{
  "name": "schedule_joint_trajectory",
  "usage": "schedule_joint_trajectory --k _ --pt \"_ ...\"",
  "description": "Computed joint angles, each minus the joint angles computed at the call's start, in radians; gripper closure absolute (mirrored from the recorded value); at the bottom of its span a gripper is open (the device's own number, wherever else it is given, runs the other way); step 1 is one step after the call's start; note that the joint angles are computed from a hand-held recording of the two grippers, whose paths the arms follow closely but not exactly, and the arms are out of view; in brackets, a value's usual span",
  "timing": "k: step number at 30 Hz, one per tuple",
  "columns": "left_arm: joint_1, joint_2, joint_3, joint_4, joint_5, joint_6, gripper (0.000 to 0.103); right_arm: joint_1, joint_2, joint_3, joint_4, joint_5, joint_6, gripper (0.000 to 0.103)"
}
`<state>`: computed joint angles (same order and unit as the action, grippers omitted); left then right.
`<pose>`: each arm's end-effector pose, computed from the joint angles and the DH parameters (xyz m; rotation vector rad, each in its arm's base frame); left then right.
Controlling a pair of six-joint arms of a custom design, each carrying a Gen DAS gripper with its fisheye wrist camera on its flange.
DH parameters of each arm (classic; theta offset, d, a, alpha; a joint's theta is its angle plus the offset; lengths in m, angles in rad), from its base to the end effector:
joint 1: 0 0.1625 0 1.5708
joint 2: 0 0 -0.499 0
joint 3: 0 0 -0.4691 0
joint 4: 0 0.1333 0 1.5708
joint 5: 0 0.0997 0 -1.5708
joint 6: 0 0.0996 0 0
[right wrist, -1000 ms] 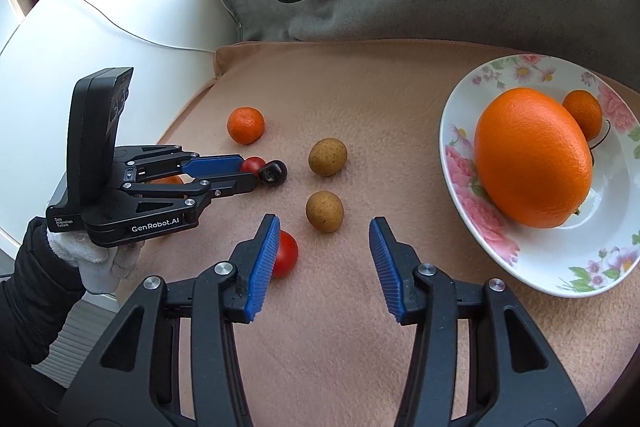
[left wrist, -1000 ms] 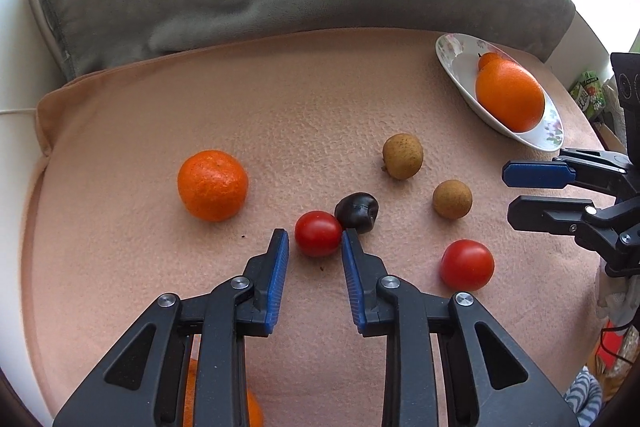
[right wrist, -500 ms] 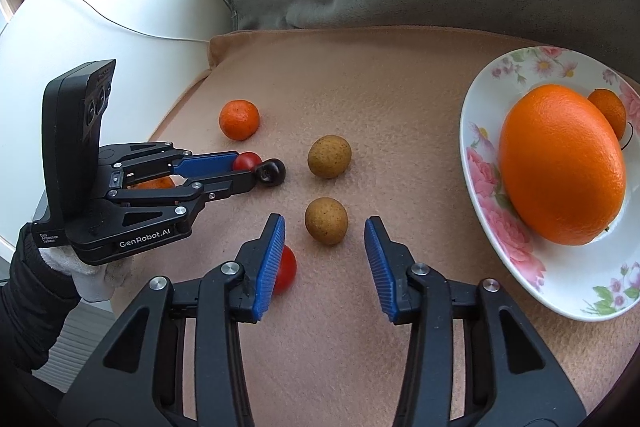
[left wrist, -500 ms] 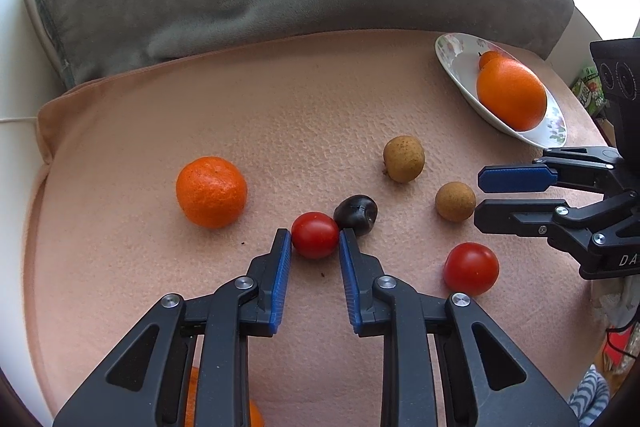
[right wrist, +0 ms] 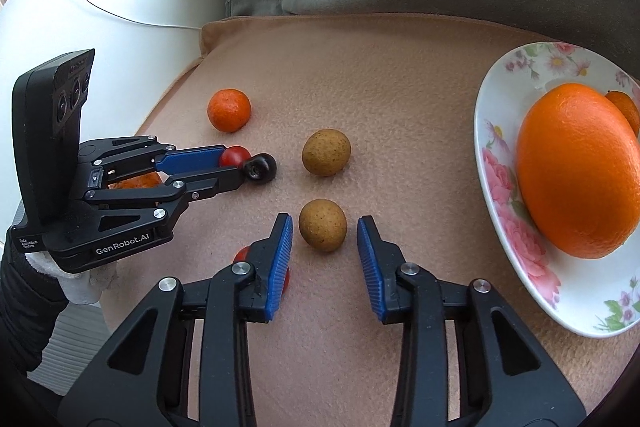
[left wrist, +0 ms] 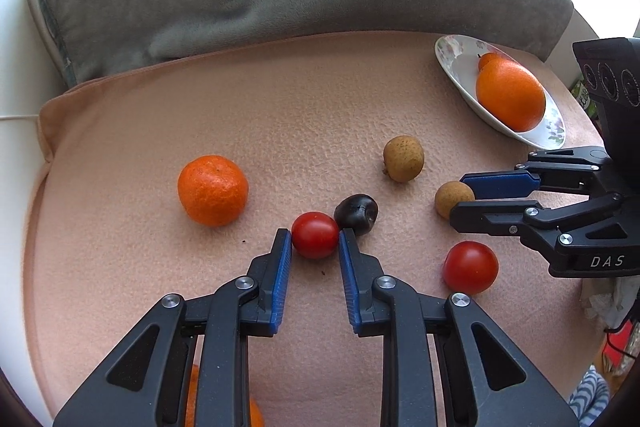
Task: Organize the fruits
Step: 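Close the left tool on the red tomato while the right tool grasps a brown round fruit, then carry the red tomato in the left tool and brown fruit in the right tool over the plate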
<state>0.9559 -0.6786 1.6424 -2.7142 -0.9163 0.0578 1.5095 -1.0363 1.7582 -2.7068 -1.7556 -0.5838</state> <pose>-0.2848 -0.7394 0.0305 0.7599 2.4071 -0.4539 0.0696 -0.7426 0.2324 0.6703 -2.7179 0.4754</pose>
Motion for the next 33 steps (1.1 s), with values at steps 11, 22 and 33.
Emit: schedule_joint_trajectory --k 11,22,33 --pt "0.000 -0.021 0.026 -0.027 -0.006 -0.014 0.080 0.005 -0.001 0.008 -0.024 -0.008 -0.009 0.077" --pt "-0.011 -0.045 0.053 -0.078 -0.020 -0.024 0.081 0.008 -0.044 0.048 -0.066 0.008 -0.026 0.077" --pt "-0.030 -0.039 0.044 -0.131 -0.071 -0.022 0.081 -0.012 -0.128 0.099 -0.120 0.041 -0.020 0.077"
